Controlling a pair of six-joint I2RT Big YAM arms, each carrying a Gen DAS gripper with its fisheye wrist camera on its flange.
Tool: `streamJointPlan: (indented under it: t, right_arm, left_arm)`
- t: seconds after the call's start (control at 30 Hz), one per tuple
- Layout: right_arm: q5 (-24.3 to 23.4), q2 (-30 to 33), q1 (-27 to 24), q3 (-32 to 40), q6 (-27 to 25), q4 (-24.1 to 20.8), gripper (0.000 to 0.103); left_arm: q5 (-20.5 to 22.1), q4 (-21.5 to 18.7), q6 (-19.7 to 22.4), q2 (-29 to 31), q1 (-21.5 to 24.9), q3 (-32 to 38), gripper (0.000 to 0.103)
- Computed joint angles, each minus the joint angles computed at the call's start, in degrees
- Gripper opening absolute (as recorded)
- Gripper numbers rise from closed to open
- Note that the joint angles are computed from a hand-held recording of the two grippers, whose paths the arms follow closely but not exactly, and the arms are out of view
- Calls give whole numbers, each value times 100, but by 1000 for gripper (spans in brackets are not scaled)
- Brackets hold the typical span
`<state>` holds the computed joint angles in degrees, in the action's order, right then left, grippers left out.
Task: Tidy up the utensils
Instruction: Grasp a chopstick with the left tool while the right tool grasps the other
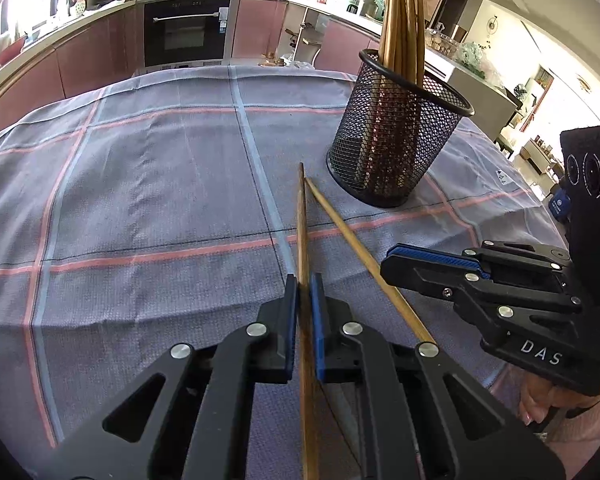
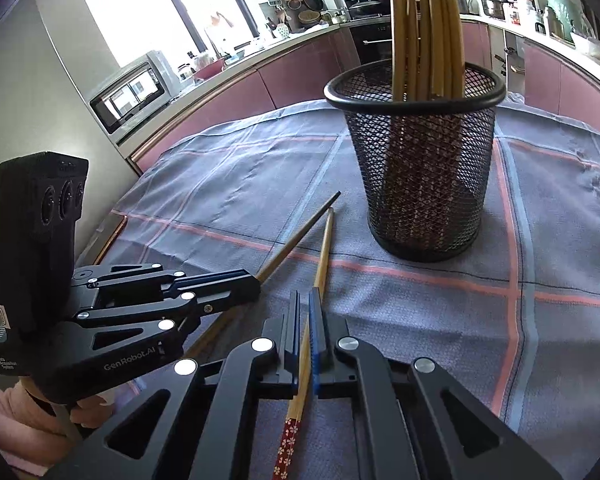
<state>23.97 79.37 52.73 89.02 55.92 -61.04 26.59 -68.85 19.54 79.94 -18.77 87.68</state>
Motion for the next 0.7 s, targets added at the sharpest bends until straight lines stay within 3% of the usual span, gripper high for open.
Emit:
streamJointPlan:
  t: [0.2, 0.27, 0.3, 0.43, 0.5, 0.7]
  right_arm:
    - [68, 163, -14, 200, -30, -308, 8]
    - [135, 244, 2, 296, -3, -552, 22]
    - [141, 259, 7, 302, -12, -617, 23]
    - [188, 336, 15, 353, -51, -729, 21]
    - [245, 357, 10, 357, -16, -770, 9]
    - [144, 65, -8, -3, 133, -302, 6]
  left_arm:
    - [-47, -64, 135, -1, -21, 3, 8]
    - [-45, -93, 163, 17, -22, 34, 8]
    - [-54, -89, 169, 27, -27, 42, 8]
    - [-104, -64, 192, 61, -74, 58, 9]
    - [-131, -31, 186, 57, -90, 47, 9]
    - [-132, -20, 117, 46, -73, 32, 8]
